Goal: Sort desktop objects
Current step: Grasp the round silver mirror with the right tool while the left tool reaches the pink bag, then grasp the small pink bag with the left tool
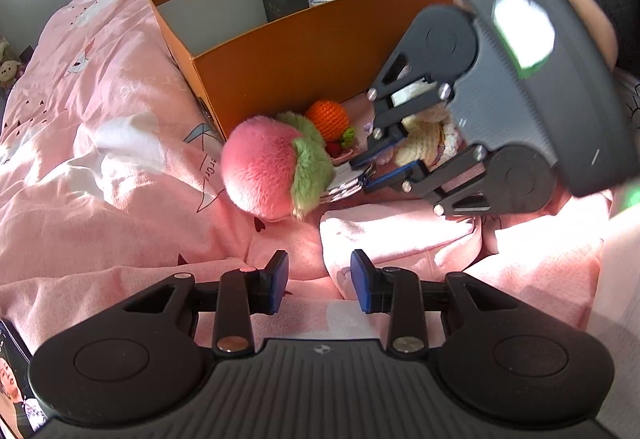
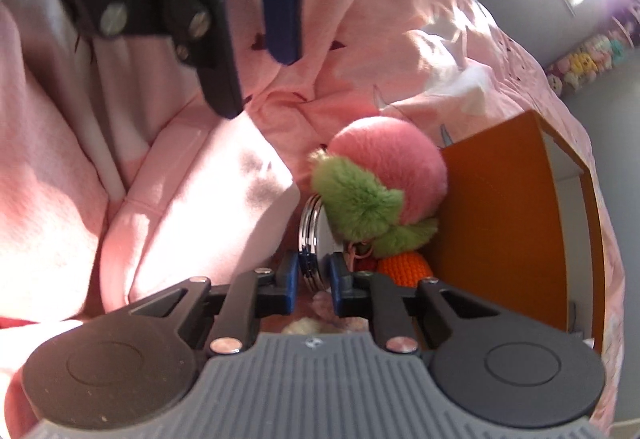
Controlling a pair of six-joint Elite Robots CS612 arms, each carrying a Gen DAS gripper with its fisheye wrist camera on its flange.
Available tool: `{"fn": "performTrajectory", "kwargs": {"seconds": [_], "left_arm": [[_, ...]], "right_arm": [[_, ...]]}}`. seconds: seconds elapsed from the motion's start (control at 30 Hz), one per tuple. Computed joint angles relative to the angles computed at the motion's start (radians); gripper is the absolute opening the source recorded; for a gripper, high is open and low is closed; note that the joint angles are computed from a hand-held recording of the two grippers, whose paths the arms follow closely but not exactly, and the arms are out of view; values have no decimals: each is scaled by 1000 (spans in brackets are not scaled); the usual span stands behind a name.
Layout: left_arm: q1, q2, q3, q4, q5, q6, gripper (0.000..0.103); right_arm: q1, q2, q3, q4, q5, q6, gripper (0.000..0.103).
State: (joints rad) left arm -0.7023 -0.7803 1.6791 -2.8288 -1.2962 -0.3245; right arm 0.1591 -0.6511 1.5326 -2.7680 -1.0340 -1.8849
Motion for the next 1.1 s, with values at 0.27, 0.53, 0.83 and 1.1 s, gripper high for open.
{"fn": "performTrajectory", "kwargs": {"seconds": [0.27,0.53,0.83,1.1], "left_arm": [[-2,3,-9,0,-6,37,49],[-3,8,-21,11,-17,62,49],[-10,9,-18,-11,-71,239,57],[-24,28,-53,71,-40,463,61]], "right_arm": [[-27,-41,-64,300,22,203,14],[-45,-40,-185,651,-22,430,14],[-30,-3,-183,558,-80,577,15],[-27,10,-176,482,-47,657,18]]}}
